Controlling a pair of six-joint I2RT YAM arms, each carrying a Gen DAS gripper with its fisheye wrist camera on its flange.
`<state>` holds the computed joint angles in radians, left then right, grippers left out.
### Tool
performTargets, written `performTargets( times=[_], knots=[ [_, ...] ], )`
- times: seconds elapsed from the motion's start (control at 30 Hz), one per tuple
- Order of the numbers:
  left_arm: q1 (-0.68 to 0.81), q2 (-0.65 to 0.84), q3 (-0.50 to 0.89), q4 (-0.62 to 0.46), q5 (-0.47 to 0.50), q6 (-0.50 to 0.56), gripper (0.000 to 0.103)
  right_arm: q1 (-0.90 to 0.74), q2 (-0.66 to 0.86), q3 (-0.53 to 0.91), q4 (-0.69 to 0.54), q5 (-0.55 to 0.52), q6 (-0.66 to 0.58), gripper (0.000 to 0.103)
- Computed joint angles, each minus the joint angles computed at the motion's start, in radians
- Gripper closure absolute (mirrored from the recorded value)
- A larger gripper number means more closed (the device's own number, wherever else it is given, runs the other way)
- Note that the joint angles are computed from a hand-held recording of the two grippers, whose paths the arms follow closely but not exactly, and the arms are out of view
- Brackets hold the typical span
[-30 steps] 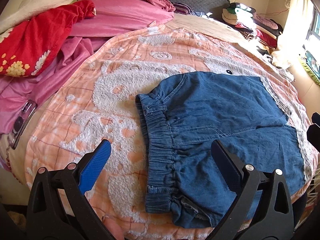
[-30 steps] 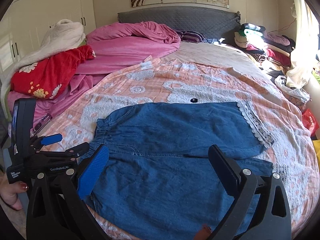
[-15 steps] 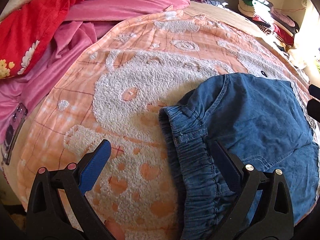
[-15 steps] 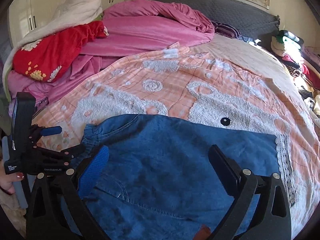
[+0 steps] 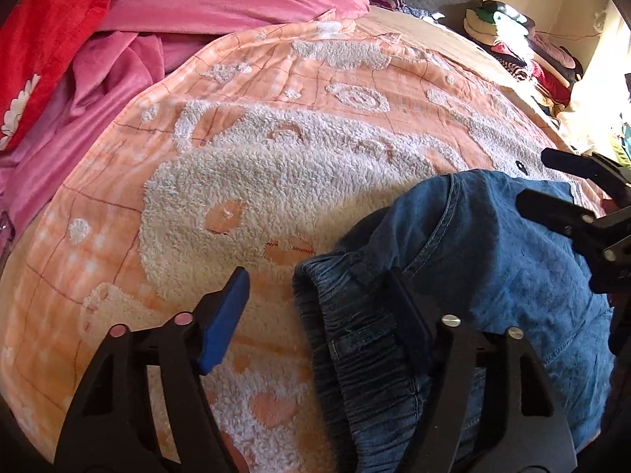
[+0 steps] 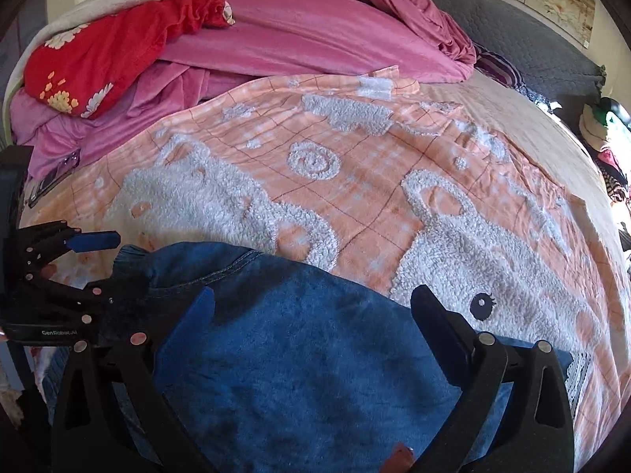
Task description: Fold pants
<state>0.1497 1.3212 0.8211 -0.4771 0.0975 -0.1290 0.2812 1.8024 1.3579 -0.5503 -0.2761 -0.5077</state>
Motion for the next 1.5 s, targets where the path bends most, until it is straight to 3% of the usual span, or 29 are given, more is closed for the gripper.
performTargets(
  times=[0.1,0.27,0.6,0.63,0.7,0.8,0.9,1.17,1.5],
  knots=[
    [0.0,0.045,0.014,0.019,0.044,-0.008,0.068,0.012,0.046,0.025,-0.006,0.012,-0.022,0.004],
    [-0.01,0.043,0.009,0.039,0.027,-0.003,0.071,0.021,0.079,0.035,-0.003,0.016,-0.068,0.004],
    [-0.023,-0.157,-0.046,0.013,0.038,0.026,0.074,0.041,0.199,0.158,-0.074,0.021,-0.238,0.005],
    [-0.029,-0.164,-0.045,0.008,0.033,0.026,0.074,0.043,0.203,0.161,-0.082,0.011,-0.238,0.009],
    [-0.04,-0.166,-0.042,0.003,0.027,0.029,0.075,0.035,0.196,0.159,-0.114,-0.061,-0.221,0.053],
    [-0.057,-0.178,-0.047,0.002,-0.008,0.035,0.075,0.037,0.106,0.054,-0.049,-0.053,-0.176,0.077],
    [-0.061,-0.211,-0.056,-0.012,-0.021,0.034,0.075,-0.012,0.021,-0.006,-0.044,-0.117,-0.116,0.09],
    [-0.106,-0.386,-0.088,-0.106,-0.037,0.007,0.075,-0.178,-0.293,-0.191,-0.184,-0.363,-0.11,0.091],
    [-0.289,-0.737,-0.132,-0.405,-0.119,-0.048,0.075,-0.376,-0.669,-0.446,-0.525,-0.47,-0.36,0.091]
  ],
)
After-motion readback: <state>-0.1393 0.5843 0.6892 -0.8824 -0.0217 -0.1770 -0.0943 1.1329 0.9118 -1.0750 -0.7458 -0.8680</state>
